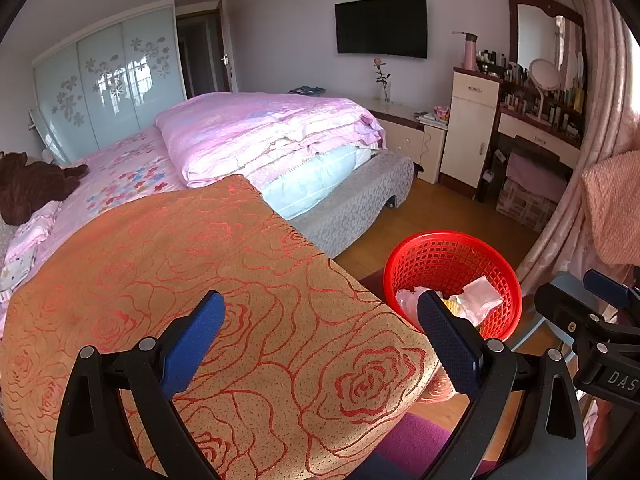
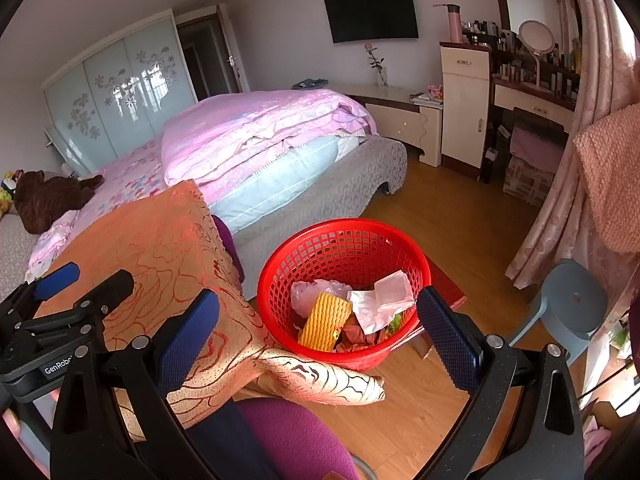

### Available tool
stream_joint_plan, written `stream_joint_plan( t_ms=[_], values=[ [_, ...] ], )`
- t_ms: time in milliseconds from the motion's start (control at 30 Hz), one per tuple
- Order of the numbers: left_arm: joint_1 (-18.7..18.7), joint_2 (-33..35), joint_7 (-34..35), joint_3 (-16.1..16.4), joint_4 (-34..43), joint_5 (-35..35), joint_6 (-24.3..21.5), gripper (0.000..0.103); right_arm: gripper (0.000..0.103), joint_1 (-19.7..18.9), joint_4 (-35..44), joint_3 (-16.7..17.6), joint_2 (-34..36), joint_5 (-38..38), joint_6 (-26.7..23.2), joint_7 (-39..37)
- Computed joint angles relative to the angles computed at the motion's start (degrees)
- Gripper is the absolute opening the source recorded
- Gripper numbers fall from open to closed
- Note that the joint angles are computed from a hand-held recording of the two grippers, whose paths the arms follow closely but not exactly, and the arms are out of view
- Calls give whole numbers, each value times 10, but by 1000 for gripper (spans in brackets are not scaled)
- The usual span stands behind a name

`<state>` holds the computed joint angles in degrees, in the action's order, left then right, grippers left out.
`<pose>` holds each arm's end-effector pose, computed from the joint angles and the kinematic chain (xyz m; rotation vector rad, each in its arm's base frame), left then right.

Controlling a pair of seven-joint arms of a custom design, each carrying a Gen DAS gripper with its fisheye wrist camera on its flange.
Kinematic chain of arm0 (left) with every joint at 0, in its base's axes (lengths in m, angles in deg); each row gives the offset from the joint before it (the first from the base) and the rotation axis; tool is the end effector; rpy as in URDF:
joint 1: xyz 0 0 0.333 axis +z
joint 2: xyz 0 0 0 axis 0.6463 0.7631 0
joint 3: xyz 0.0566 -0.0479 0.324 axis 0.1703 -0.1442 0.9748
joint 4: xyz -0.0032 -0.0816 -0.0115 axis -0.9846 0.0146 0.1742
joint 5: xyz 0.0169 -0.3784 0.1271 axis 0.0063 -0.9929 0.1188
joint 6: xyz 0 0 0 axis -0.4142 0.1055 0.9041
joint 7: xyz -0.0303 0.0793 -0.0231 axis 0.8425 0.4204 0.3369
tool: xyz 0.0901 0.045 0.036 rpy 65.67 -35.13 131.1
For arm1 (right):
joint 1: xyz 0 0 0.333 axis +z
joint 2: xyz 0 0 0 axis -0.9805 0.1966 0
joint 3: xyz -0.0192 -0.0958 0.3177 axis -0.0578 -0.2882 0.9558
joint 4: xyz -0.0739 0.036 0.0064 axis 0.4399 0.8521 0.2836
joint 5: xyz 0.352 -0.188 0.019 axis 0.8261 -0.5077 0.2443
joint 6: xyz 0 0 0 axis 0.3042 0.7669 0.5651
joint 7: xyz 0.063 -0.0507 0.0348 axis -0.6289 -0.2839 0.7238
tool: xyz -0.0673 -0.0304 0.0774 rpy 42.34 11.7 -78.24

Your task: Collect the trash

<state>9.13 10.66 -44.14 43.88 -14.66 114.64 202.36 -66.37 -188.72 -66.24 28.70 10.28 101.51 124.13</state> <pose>0.5829 -0.4289 0.4670 -1.7794 1.5529 -0.6700 0.6081 0.1792 0.4468 -1.7556 1.5042 -0.5026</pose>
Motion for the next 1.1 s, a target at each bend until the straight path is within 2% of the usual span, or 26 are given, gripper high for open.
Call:
stream_joint_plan(
  t_ms=[500,633,1100],
  values=[
    [-1,2,-4,0,-2,2,-3,93,96,3,1,-4,0,-3,-2,4],
    [-6,6,-7,2,4,3,-19,93,96,3,1,-3,-1,-3,-2,3],
    [-7,8,1,0,7,-1,-15,93,96,1,4,-2,1,-3,-4,3]
  ],
)
